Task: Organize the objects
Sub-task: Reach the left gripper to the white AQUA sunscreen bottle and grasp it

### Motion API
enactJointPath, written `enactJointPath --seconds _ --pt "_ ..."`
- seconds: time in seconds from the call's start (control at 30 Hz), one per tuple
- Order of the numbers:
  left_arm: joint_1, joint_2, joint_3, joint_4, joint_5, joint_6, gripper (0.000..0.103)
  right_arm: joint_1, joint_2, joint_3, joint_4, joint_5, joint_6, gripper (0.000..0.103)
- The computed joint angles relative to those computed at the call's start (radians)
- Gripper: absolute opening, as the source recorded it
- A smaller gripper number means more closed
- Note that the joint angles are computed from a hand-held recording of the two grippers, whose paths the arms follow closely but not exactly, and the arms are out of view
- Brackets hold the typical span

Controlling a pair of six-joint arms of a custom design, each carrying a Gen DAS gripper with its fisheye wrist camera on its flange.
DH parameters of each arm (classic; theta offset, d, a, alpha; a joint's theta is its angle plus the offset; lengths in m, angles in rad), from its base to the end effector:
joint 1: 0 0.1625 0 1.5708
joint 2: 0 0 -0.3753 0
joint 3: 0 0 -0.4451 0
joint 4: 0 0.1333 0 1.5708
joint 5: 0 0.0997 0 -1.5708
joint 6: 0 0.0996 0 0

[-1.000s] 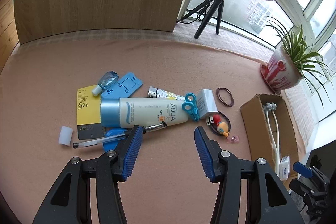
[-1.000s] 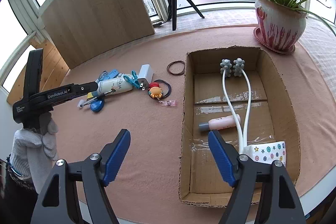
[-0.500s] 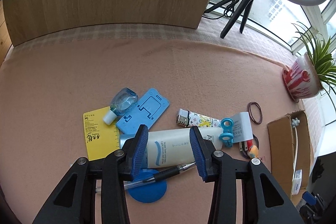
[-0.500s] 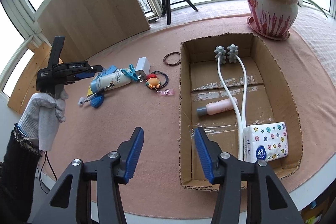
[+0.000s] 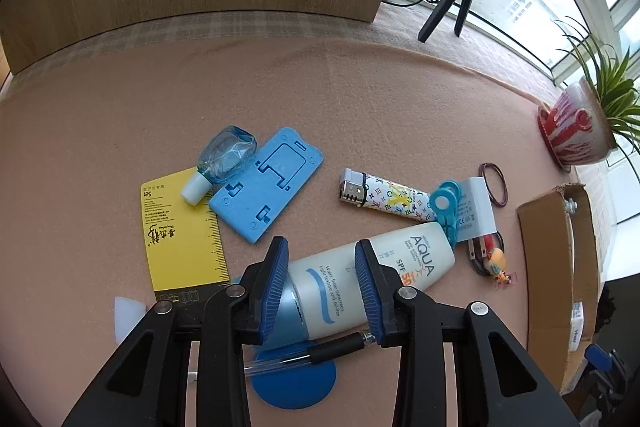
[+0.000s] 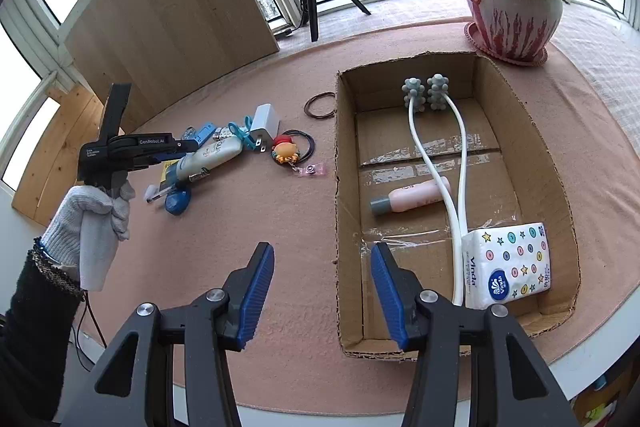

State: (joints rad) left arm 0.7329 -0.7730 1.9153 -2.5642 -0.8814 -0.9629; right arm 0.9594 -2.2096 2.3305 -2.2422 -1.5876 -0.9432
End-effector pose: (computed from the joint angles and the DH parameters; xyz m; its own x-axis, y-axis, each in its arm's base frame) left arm -0.2704 -0.5080 -0.0711 -0.8581 -0.1795 -0.4810 0.0536 0.9005 -0.4316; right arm -0.0961 -0.3664 0.3774 -0.8738 -0.2236 0.4318 -0.3714 0.8802 -0.2956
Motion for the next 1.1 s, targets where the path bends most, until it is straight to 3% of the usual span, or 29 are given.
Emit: enactJointPath --seconds 0.6,1.1 --pt "-0.102 -0.021 0.076 -0.041 -0.074 -0.021 0.038 0.052 0.033 0.015 0.009 -0.031 -0.017 0.047" --pt "-0.151 0.047 0.049 -0.111 -0.150 0.005 0.038 0.067 0.018 0.041 0.027 -0.043 -0.022 0.047"
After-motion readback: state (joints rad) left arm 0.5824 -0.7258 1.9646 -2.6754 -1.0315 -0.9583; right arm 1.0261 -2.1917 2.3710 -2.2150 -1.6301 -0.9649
